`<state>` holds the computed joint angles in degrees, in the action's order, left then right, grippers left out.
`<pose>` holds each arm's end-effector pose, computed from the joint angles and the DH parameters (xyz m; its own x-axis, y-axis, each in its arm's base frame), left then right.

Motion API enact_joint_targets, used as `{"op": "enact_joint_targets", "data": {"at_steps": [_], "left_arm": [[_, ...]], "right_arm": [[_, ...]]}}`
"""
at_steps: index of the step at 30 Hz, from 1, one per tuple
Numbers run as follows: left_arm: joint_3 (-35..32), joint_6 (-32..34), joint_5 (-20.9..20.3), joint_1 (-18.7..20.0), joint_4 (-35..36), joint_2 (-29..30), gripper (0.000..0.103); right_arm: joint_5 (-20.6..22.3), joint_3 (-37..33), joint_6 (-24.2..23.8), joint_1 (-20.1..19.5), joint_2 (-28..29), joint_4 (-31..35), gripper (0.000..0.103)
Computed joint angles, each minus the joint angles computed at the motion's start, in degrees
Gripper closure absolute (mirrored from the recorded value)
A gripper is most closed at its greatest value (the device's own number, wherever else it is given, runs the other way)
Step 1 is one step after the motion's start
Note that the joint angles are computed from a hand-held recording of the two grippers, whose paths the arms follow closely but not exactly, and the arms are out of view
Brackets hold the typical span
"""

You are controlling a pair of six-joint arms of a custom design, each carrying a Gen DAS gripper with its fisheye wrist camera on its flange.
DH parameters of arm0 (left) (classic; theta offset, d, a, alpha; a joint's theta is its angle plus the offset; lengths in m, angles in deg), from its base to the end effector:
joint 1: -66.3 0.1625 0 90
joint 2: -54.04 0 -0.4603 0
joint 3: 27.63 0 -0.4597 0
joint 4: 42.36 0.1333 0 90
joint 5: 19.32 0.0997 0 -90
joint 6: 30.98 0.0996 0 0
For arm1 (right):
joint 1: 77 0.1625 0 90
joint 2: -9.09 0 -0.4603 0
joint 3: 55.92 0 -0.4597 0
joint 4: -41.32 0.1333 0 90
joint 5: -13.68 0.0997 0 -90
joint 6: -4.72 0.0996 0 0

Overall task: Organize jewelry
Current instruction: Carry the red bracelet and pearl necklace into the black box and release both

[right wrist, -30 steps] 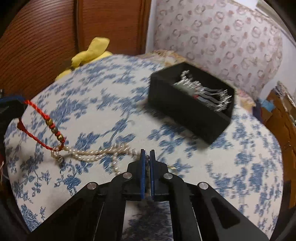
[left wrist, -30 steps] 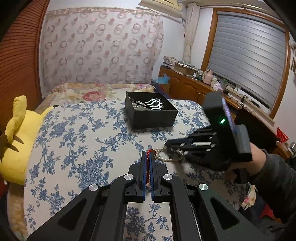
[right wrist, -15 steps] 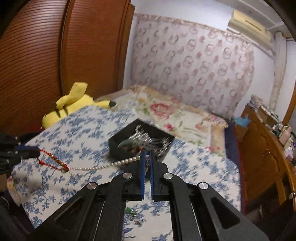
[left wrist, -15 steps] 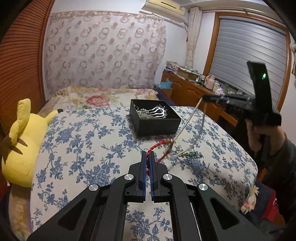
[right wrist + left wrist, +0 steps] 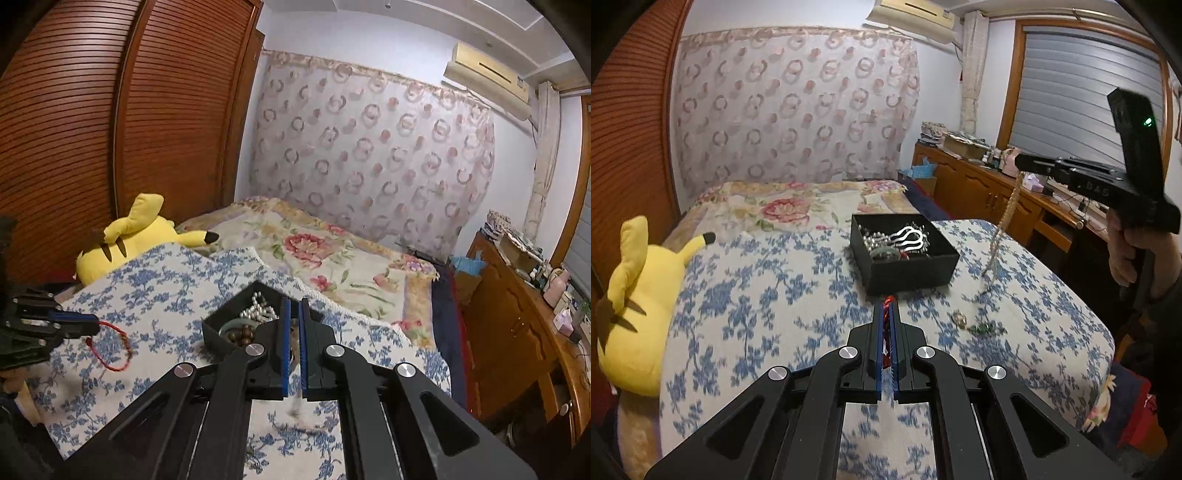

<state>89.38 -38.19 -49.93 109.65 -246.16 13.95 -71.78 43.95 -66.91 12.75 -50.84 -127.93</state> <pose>-0.2615 -0.5481 0.0304 -0.7924 -0.0533 -0.6077 0.4861 0.5467 -0.6818 0.1380 -0.7237 0.2521 -0.3174 -0.7487 0.5819 -0.9452 0.2004 -0.2578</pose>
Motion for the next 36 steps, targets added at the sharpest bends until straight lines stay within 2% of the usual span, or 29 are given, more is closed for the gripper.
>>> {"op": "enact_joint_targets", "data": {"at_steps": [12, 22, 36], "left_arm": [[-7.05, 7.76, -0.36, 2.05, 0.63, 1.0, 0.101], [-10.41, 10.01, -1.14, 3.47, 1.41, 1.32, 0.101], [-13.65, 11.73, -1.14, 4.46, 3.02, 2.32, 0.101]], "right_arm": [[3.45, -1.69, 0.75, 3.85, 0.6, -2.16, 0.098], [0.05, -5.57, 1.44, 5.69, 4.28, -5.15, 0.098], [-3.3, -8.41, 2.4, 4.77, 7.84, -3.12, 0.098]]}}
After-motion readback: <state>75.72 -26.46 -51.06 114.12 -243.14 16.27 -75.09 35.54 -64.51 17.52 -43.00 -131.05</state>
